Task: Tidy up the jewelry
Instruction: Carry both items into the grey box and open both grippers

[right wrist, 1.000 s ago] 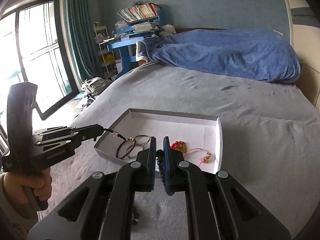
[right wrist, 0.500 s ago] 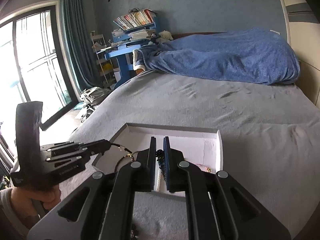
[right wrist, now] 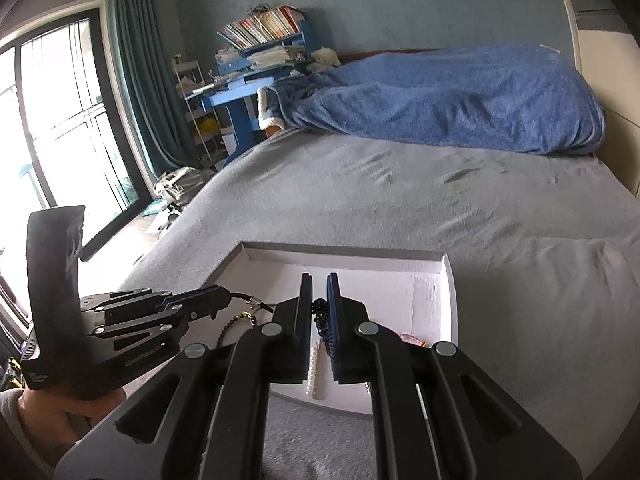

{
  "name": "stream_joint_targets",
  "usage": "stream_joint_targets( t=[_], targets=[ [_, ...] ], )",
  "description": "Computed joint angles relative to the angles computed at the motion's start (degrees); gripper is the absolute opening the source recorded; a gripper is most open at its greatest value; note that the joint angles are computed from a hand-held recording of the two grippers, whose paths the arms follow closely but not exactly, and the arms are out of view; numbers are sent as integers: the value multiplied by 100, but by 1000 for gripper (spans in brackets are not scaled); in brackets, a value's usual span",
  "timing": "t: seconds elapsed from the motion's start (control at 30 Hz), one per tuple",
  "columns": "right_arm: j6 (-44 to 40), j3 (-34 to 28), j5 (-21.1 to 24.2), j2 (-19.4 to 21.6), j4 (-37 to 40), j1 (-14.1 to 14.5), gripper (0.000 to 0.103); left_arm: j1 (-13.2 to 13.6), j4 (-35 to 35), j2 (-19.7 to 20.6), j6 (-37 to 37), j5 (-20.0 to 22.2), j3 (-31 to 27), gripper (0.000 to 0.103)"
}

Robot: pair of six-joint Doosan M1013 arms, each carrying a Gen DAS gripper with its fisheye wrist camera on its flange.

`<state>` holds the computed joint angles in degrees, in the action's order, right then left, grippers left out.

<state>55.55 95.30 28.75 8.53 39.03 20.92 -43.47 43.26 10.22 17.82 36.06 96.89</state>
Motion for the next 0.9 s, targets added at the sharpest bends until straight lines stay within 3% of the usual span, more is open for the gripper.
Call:
stream_joint_targets(
  t=[0.83, 0.87, 0.9],
  targets=[
    [1100, -104, 459, 376, -1232, 53, 7, 97, -1105, 283, 900, 278, -123, 7],
    [1143, -112, 486, 389, -1261, 49, 7, 98, -1102, 283, 874, 296, -122, 8],
    [1203, -126, 511, 400, -1307, 47, 7, 103, -1106, 285, 857, 308, -125, 15]
  ],
)
